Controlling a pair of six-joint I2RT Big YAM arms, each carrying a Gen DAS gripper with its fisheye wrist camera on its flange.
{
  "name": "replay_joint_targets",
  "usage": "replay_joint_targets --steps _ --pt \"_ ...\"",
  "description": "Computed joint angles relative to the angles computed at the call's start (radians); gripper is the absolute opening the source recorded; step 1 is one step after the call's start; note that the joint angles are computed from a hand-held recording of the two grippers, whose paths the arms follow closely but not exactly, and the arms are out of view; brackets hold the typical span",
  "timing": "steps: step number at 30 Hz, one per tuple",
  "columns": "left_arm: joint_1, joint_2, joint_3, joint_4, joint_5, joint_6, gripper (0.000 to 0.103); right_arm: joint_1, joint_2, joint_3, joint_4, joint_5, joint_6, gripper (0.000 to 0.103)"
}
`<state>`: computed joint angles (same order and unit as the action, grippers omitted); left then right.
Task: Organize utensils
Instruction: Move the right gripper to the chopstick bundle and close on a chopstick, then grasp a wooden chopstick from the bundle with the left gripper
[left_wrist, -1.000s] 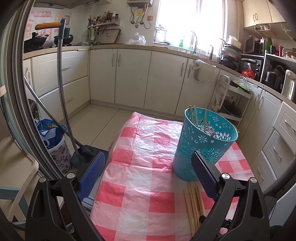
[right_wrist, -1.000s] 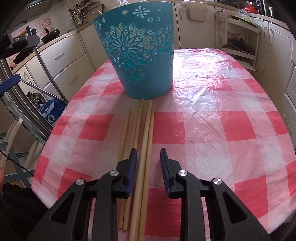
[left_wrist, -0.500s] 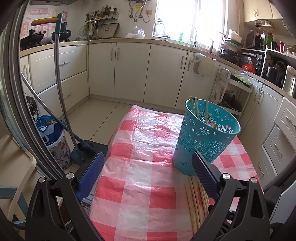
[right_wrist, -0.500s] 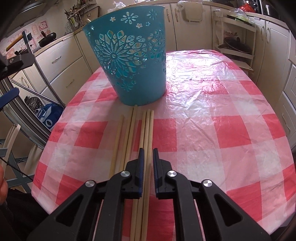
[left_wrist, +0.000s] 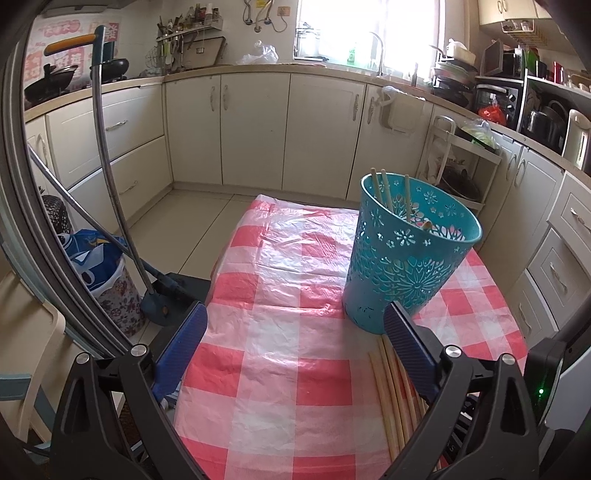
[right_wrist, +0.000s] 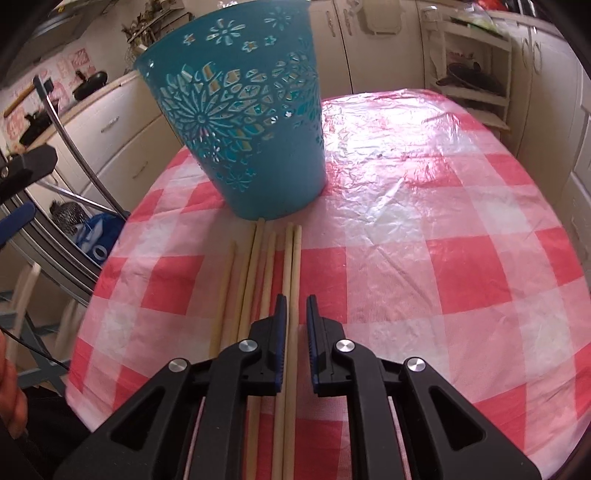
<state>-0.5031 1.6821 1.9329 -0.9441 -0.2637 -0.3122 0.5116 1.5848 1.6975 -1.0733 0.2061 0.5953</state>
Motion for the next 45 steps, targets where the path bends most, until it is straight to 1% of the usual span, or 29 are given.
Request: replay_joint_targets --steps 3,4,5,7,9,11,14,18,26,29,30,32,34,36,39,41,42,43,44,45 --pt "-0.006 0.020 0.020 -0.035 0.002 0.017 0.093 -0.007 0.021 0.029 -0.032 0.013 -0.010 0.011" --pt "-0.007 0.032 0.033 -0.058 0.009 0.021 0.093 -0.013 0.027 0.032 -0.039 0.004 -0.017 0.008" --pt "-0.008 0.043 0.043 -0.079 0.015 0.023 0.093 -0.013 0.029 0.036 -0.044 0.014 -0.037 0.007" --pt "-0.012 0.082 0.083 -0.150 0.037 0.037 0.093 -0.007 0.041 0.057 -0.073 0.023 -0.080 0.007" --pt "-0.019 0.109 0.102 -0.191 0.060 0.046 0.093 -0.005 0.045 0.069 -0.098 0.023 -0.118 0.007" --pt "-0.028 0.126 0.107 -0.214 0.071 0.053 0.093 -0.009 0.037 0.064 -0.111 0.015 -0.135 0.006" --pt "-0.047 0.154 0.112 -0.244 0.071 0.063 0.093 -0.027 -0.001 0.016 -0.088 -0.020 -0.122 0.006" --pt "-0.060 0.185 0.126 -0.266 0.057 0.053 0.093 -0.044 -0.039 -0.035 -0.044 -0.069 -0.099 0.006" --pt "-0.063 0.249 0.193 -0.326 0.064 0.019 0.092 -0.064 -0.067 -0.076 0.007 -0.132 -0.097 0.006" --pt "-0.067 0.277 0.226 -0.344 0.055 0.023 0.092 -0.069 -0.073 -0.087 0.023 -0.139 -0.102 0.006" --pt "-0.069 0.286 0.235 -0.349 0.053 0.028 0.090 -0.068 -0.074 -0.089 0.027 -0.138 -0.102 0.006" --pt "-0.071 0.284 0.229 -0.326 0.054 0.042 0.086 -0.070 -0.077 -0.094 0.033 -0.142 -0.100 0.006" --pt "-0.071 0.285 0.233 -0.315 0.065 0.082 0.077 -0.074 -0.082 -0.100 0.041 -0.156 -0.093 0.006" --pt "-0.065 0.288 0.239 -0.313 0.073 0.096 0.075 -0.080 -0.084 -0.103 0.044 -0.170 -0.089 0.006" --pt "-0.055 0.287 0.234 -0.293 0.093 0.107 0.072 -0.087 -0.084 -0.104 0.046 -0.184 -0.088 0.006" --pt "-0.057 0.283 0.225 -0.273 0.097 0.126 0.066 -0.088 -0.081 -0.102 0.048 -0.186 -0.088 0.006" --pt "-0.059 0.282 0.224 -0.264 0.103 0.147 0.059 -0.089 -0.080 -0.102 0.049 -0.187 -0.089 0.006" --pt "-0.061 0.282 0.224 -0.258 0.119 0.171 0.045 -0.089 -0.079 -0.100 0.048 -0.187 -0.091 0.006" --pt "-0.061 0.279 0.221 -0.253 0.145 0.197 0.037 -0.089 -0.079 -0.100 0.045 -0.187 -0.093 0.006" --pt "-0.064 0.280 0.227 -0.256 0.173 0.242 0.020 -0.089 -0.079 -0.098 0.040 -0.188 -0.094 0.006"
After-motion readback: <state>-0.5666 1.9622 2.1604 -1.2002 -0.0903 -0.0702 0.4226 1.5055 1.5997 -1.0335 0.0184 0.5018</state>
